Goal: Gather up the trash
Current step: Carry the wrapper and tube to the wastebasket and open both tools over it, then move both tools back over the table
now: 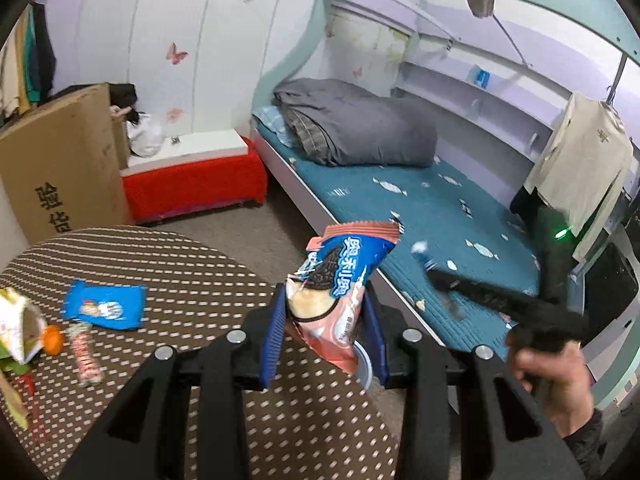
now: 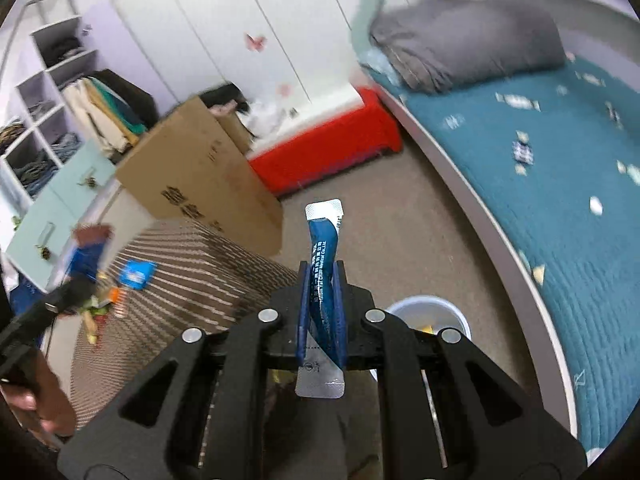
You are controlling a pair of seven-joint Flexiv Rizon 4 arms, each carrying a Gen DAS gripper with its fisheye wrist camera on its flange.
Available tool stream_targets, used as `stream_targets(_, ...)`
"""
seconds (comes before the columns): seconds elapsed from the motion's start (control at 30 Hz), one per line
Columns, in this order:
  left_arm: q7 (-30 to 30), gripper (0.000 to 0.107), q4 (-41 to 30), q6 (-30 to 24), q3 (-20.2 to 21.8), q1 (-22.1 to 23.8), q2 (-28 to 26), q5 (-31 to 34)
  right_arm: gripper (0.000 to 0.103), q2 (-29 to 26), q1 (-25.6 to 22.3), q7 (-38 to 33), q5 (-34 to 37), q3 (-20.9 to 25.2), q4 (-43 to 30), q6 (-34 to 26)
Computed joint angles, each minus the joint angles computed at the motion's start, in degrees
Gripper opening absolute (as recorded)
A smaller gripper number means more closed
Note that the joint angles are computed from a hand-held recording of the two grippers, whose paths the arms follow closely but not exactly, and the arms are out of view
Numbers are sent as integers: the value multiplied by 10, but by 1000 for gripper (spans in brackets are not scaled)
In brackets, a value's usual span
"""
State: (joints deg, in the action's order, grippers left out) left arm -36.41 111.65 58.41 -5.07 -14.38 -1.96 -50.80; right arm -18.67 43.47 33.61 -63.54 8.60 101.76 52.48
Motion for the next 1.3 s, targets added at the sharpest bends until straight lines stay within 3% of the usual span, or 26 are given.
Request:
stream_targets(0.33, -75, 36, -67, -18, -31, -8, -84, 112, 16, -74, -43, 135, -31, -55, 58, 181)
stream_targets(0.37, -84, 36, -76, -21, -34, -9, -93, 127, 34, -81, -45, 155, -38, -64, 64, 202)
stream_targets(0.4, -90, 36, -83, -25, -36, -9, -99, 137, 61, -84, -43, 195, -61, -81, 74, 225)
stream_targets(0.5, -117, 36, -111, -44, -41, -13, -125, 182, 64, -75, -46, 303, -143, -107, 99, 250)
stream_targets(0.63, -159, 36, -162, -85, -41, -23, -165, 256, 70, -41, -65, 365, -198, -91, 128, 223)
stream_targets(0.77, -185, 37, -220, -143, -42, -33, -207, 313, 75, 0, -80, 357, -196, -56, 153, 169)
stream_targets(0.87, -204, 46, -263, -179, -40, -44, -235, 347, 79, 24, -94, 349, -195, -30, 164, 137)
stream_targets(0.9, -212, 62, -278, -193, -39, -46, -244, 353, 81, 30, -99, 346, -193, -21, 166, 126)
stream_targets(0.93, -220, 83, -285, -188, -38, -50, -249, 358, 82, 35, -103, 348, -195, -14, 168, 120)
stream_targets(0.97, -230, 90, -289, -177, -34, -55, -252, 369, 82, 39, -106, 352, -200, -9, 169, 117)
stream_targets(1.17, -265, 92, -275, -131, -27, -58, -238, 390, 96, 38, -103, 330, -170, 12, 159, 86)
stream_targets(1.3, -257, 94, -229, -84, -33, -43, -203, 372, 97, 34, -87, 293, -118, 20, 147, 58)
